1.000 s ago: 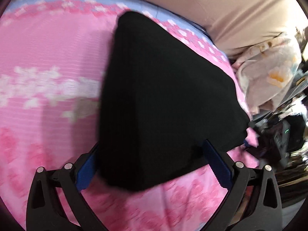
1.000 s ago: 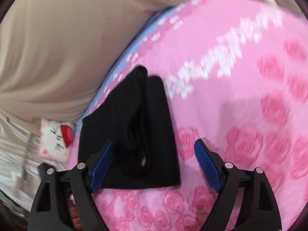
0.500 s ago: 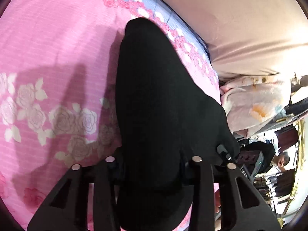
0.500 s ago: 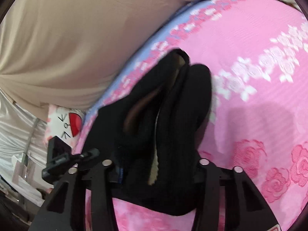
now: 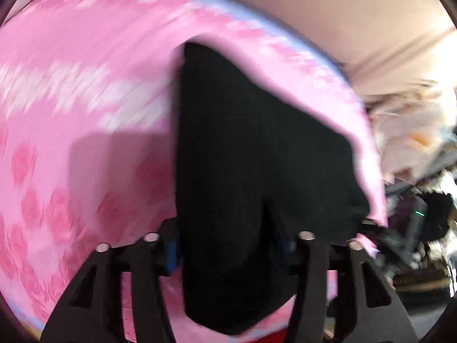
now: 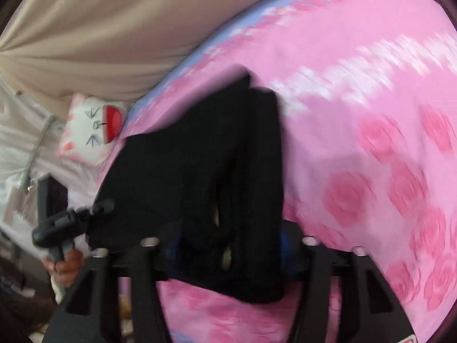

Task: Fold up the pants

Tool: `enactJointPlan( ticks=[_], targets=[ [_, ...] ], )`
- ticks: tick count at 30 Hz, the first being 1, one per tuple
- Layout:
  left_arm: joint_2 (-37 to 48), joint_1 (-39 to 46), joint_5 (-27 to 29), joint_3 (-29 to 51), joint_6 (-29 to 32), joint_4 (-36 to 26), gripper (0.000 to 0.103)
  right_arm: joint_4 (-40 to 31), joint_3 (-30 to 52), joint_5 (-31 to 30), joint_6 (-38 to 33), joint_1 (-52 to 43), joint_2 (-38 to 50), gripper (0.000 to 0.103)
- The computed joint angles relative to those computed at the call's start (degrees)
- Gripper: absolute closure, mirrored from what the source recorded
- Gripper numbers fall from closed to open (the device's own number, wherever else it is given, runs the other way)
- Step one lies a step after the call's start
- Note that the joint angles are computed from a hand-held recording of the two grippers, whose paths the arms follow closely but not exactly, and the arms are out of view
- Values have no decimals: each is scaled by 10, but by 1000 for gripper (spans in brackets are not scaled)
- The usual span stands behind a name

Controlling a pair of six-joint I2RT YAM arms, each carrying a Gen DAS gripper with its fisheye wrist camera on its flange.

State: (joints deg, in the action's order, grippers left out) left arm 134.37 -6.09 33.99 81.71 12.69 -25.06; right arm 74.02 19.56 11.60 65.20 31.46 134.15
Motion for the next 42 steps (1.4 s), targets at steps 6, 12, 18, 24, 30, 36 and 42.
enactJointPlan(
  ticks=[6, 12, 18, 24, 30, 36, 42],
  targets=[
    [-160, 16, -70, -181, -84, 236, 14, -215, -59, 156, -18, 55, -247, 36],
    [-258, -57, -93, -273, -76, 329, 5, -308, -14, 168, -74, 20, -248, 65],
    [-225, -158, -142, -290, 0, 308, 5, -349, -2, 172, -71, 13, -218, 64],
    [-229, -241, -205, -358, 78, 383, 5, -297, -2, 89, -138, 17, -227, 64],
    [-157, -287, -204, -296, 80, 363, 5, -261, 58, -28, -203, -34, -182, 63],
    [-127, -290, -153, -262, 66, 361, 28, -142, 81, -182, -179, -109, -98, 63],
    [-87, -234, -49, -147, 30, 235, 89, -48, 25, -194, -156, -130, -82, 52]
  ],
)
